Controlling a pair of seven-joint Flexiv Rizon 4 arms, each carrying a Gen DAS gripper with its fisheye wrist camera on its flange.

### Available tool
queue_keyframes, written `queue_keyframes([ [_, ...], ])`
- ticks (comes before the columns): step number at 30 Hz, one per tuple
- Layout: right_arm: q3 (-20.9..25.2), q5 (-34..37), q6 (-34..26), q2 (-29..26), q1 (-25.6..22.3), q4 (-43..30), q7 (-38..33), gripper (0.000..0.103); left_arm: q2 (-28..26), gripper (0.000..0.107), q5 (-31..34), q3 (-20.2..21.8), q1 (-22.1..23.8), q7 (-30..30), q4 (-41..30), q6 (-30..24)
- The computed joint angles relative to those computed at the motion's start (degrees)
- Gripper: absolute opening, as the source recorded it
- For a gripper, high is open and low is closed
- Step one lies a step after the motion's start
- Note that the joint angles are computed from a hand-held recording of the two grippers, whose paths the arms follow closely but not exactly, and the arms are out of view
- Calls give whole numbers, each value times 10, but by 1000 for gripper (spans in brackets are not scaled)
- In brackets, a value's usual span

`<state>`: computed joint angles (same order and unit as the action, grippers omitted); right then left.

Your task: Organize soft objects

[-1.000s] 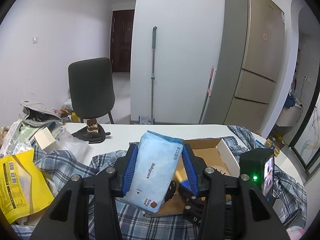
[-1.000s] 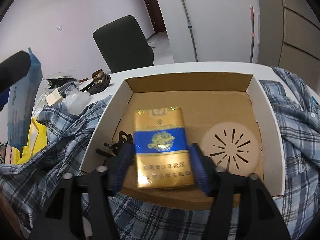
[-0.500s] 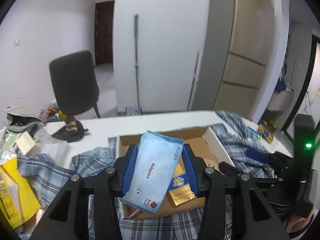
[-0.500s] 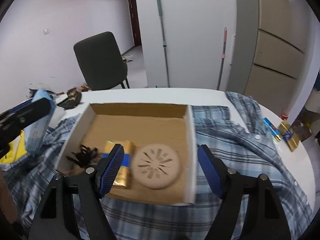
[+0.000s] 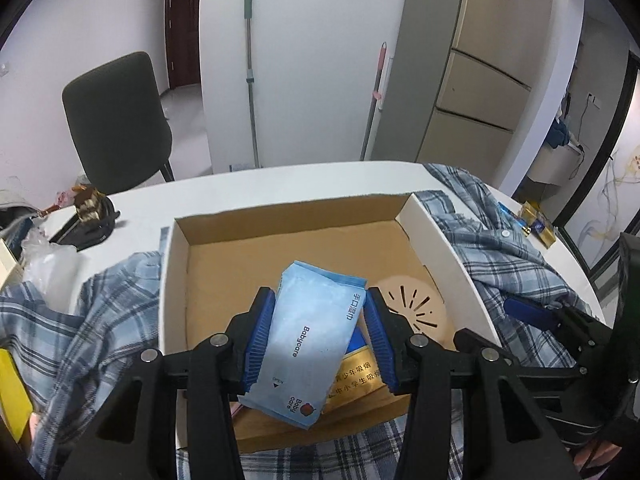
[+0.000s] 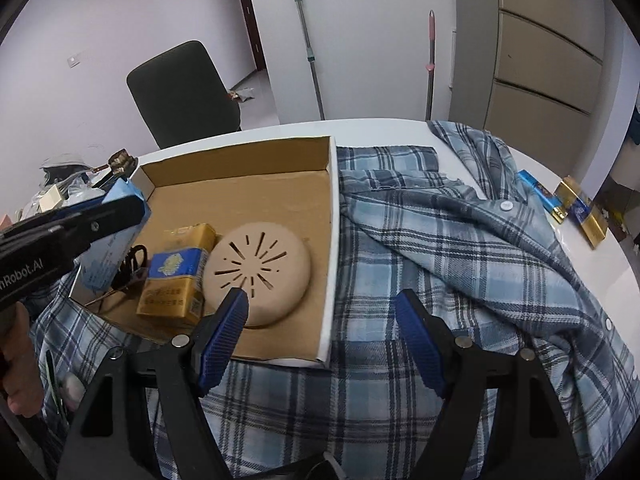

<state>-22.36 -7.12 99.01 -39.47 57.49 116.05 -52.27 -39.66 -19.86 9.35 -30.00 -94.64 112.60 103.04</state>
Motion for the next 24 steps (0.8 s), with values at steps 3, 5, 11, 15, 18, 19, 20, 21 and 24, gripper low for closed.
queue_keyframes([
  [3, -6, 2, 7, -2, 4, 1, -3, 75, -6, 63, -4, 11, -10, -5, -3, 2],
  [5, -12, 8, 13, -2, 10, 3, -6, 75, -11, 83, -13, 30, -28, -11, -1, 22],
  [11, -50, 43, 42, 7, 56, 21, -28, 75, 7, 87, -46, 36, -43, 5, 34, 69],
  [15, -71, 73, 57, 20, 85, 29, -54, 75, 19, 87, -110, 90, -113, 42, 64, 110],
  [18, -82, 94, 66, 32, 104, 37, -74, 75, 41, 87, -146, 90, -132, 54, 95, 148],
  [19, -87, 101, 70, 37, 112, 41, -81, 75, 51, 87, -147, 79, -125, 52, 105, 164],
  [20, -92, 108, 73, 42, 120, 46, -89, 75, 62, 87, -148, 69, -121, 47, 119, 185],
  [21, -96, 116, 77, 47, 128, 50, -97, 75, 69, 87, -154, 63, -120, 50, 127, 197],
  [24, -116, 143, 89, 63, 160, 67, -122, 75, 88, 95, -185, 54, -135, 61, 153, 246],
])
